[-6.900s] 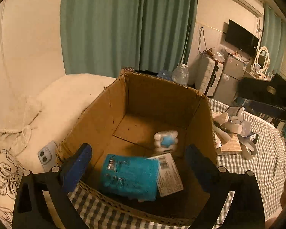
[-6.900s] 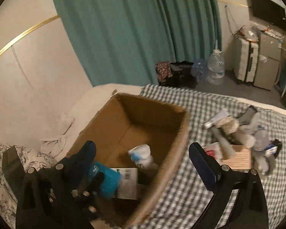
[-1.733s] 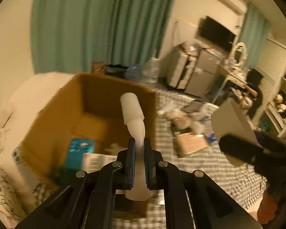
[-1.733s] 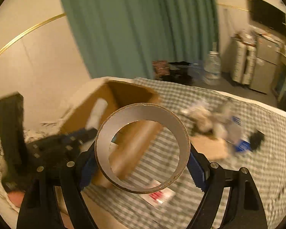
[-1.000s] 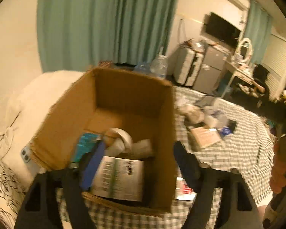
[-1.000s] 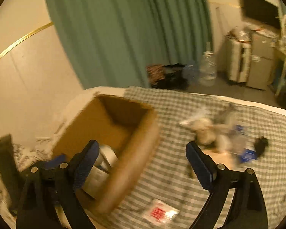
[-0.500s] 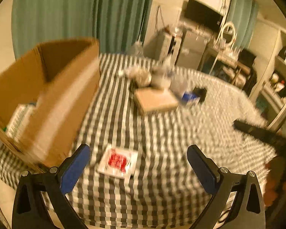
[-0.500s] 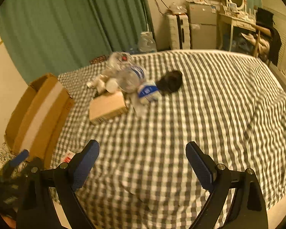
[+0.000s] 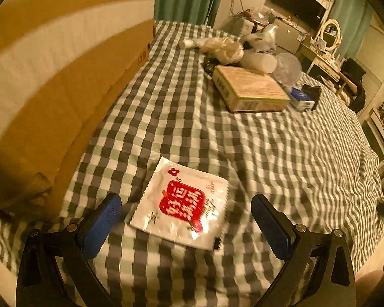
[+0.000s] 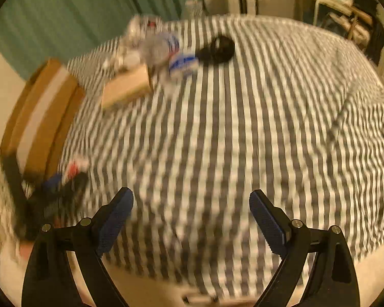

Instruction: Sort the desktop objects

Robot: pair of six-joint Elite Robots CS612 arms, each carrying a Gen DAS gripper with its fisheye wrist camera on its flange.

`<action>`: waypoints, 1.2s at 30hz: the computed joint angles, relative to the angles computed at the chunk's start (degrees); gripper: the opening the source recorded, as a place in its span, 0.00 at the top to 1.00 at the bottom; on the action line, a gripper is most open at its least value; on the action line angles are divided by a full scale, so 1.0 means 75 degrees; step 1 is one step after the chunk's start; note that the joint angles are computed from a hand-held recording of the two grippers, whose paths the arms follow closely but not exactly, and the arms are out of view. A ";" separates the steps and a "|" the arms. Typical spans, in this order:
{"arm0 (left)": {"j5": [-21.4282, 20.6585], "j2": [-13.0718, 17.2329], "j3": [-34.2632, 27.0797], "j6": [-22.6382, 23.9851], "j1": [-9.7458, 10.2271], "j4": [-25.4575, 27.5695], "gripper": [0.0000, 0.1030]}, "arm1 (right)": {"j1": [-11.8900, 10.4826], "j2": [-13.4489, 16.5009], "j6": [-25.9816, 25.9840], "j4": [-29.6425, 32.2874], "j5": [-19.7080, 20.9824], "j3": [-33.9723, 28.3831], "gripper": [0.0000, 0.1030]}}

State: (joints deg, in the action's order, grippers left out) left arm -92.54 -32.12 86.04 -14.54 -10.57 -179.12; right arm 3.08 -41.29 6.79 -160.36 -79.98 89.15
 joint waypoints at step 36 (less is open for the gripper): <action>-0.0255 -0.0167 0.0541 0.0716 -0.0011 -0.1141 0.88 | 0.0371 -0.0594 -0.0586 0.1420 -0.0886 0.1058 0.95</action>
